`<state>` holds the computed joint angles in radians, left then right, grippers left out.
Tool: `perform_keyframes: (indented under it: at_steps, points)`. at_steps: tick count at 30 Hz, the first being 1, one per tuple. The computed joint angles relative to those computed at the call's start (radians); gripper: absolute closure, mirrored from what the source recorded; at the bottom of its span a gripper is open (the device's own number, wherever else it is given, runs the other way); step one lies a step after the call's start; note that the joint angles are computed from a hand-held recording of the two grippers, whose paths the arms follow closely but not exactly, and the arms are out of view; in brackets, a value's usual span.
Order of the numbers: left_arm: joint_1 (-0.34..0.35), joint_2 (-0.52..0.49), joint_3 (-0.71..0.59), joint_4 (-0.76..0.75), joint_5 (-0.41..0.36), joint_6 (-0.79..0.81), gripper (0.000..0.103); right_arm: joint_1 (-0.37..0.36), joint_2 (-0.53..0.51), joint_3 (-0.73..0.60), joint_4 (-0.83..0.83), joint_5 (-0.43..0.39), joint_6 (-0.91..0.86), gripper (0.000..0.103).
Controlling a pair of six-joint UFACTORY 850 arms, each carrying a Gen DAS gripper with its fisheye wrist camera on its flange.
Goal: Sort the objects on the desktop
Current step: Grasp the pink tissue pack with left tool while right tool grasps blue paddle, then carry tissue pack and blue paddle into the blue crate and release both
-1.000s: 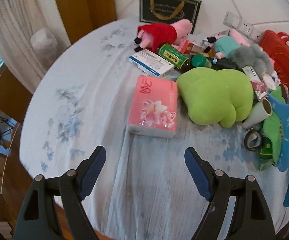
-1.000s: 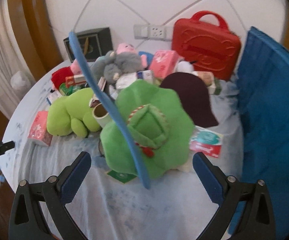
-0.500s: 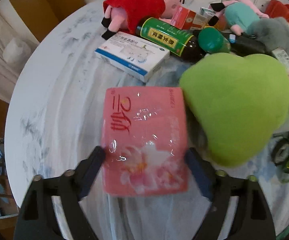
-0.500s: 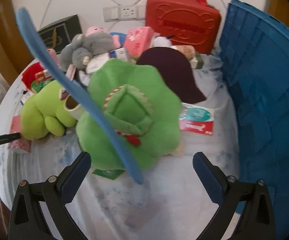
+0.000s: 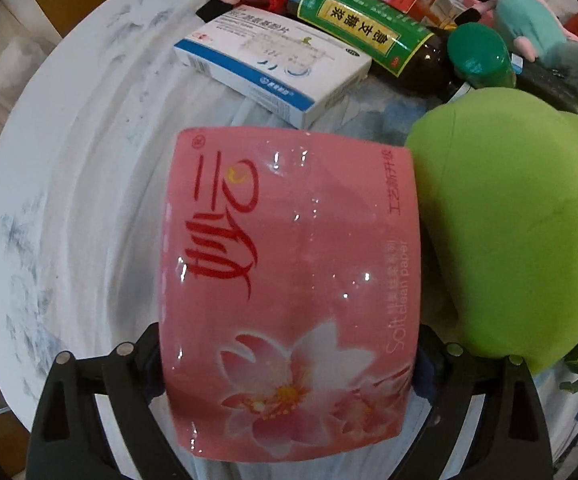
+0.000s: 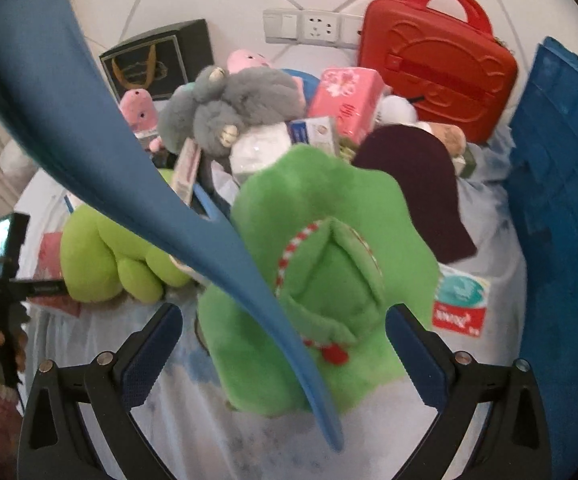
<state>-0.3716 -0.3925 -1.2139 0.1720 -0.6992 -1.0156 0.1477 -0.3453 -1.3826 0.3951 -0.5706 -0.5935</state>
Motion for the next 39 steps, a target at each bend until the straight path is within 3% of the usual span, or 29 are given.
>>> perform_keyframes:
  at_steps: [3, 4, 6, 8, 11, 18, 25, 27, 33, 39]
  points:
    - [-0.009, 0.01, 0.013, 0.042, 0.019, -0.049, 0.012, 0.003, -0.027, -0.029, 0.049, 0.011, -0.031, 0.001]
    - [-0.011, 0.013, 0.016, 0.051, 0.023, -0.06, 0.012, 0.006, -0.038, -0.041, 0.046, 0.01, -0.026, 0.008]
    - [-0.017, 0.025, 0.029, 0.073, 0.036, -0.097, 0.013, 0.009, -0.062, -0.062, 0.062, -0.001, -0.036, 0.025]
    - [-0.02, 0.04, 0.043, 0.089, 0.04, -0.131, 0.013, 0.015, -0.087, -0.08, 0.055, -0.011, -0.029, 0.056]
    - [-0.025, 0.074, 0.064, 0.133, 0.034, -0.193, 0.014, 0.013, -0.097, -0.078, 0.099, -0.027, -0.063, 0.08]
    - [-0.081, 0.188, 0.092, 0.35, -0.054, -0.403, 0.014, 0.004, 0.005, 0.008, 0.196, 0.025, -0.187, 0.088]
    - [-0.179, 0.287, 0.1, 0.56, -0.154, -0.55, 0.014, -0.049, 0.176, 0.121, 0.401, 0.086, -0.393, 0.095]
    - [-0.236, 0.304, 0.085, 0.612, -0.206, -0.595, 0.014, -0.074, 0.225, 0.147, 0.48, 0.093, -0.469, 0.095]
    - [-0.375, 0.259, -0.047, 0.725, -0.339, -0.642, 0.014, -0.179, 0.349, 0.213, 0.69, 0.059, -0.702, 0.095]
    - [-0.473, 0.21, -0.159, 0.792, -0.37, -0.621, 0.014, -0.291, 0.447, 0.257, 0.777, 0.052, -0.793, 0.095]
